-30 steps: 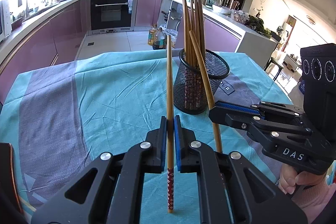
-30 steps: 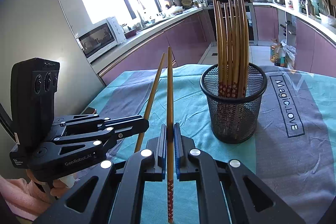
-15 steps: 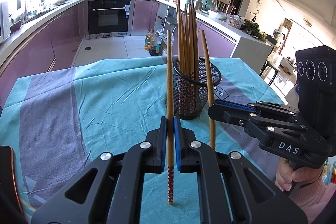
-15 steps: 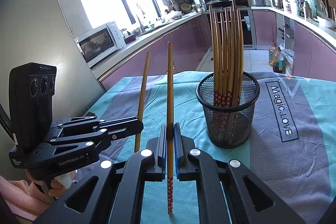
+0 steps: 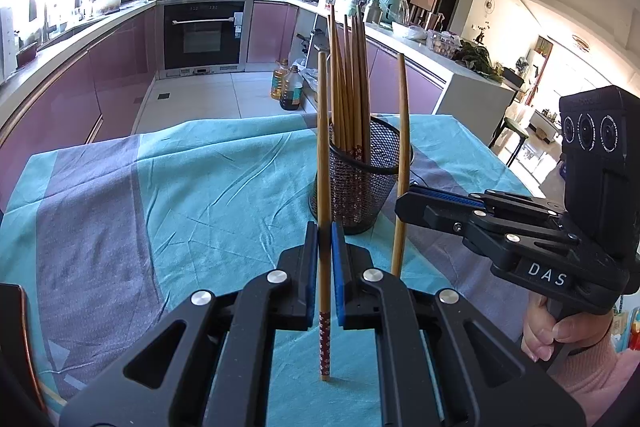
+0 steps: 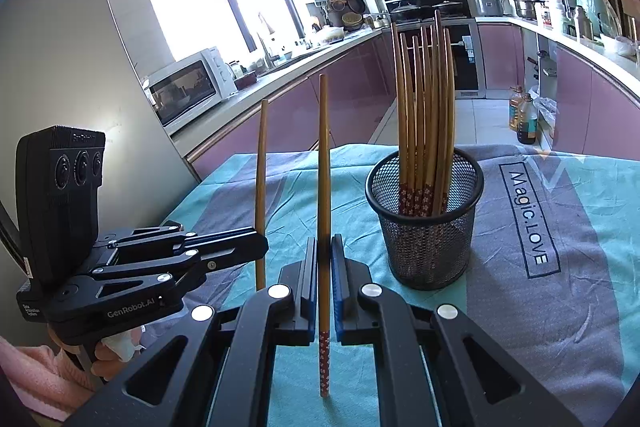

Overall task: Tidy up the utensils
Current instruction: 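Lift the left tool's chopstick upright while the right tool raises its own, then carry both held chopsticks over the mesh holder, tilting them toward its rim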

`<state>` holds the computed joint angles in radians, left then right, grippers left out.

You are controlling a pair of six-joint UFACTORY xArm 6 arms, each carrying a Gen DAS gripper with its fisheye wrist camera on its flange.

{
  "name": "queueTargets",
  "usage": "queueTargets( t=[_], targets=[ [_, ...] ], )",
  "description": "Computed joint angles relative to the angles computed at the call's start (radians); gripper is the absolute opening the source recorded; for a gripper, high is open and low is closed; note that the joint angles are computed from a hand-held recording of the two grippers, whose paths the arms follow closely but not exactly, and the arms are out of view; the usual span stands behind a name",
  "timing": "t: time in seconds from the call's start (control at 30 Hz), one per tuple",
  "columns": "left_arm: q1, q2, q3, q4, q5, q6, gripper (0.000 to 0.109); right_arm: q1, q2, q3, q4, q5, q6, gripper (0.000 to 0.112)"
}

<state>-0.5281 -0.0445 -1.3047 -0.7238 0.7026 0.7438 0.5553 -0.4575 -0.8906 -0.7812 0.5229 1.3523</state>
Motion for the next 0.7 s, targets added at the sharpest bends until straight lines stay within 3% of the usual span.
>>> queueTargets(
  t=[0.7],
  targets=[
    [-0.005, 0.015, -0.053, 0.000, 0.023, -0.001, 0.008, -0.004, -0.017, -0.014, -0.018, 0.014, -0.002, 0.006]
  ],
)
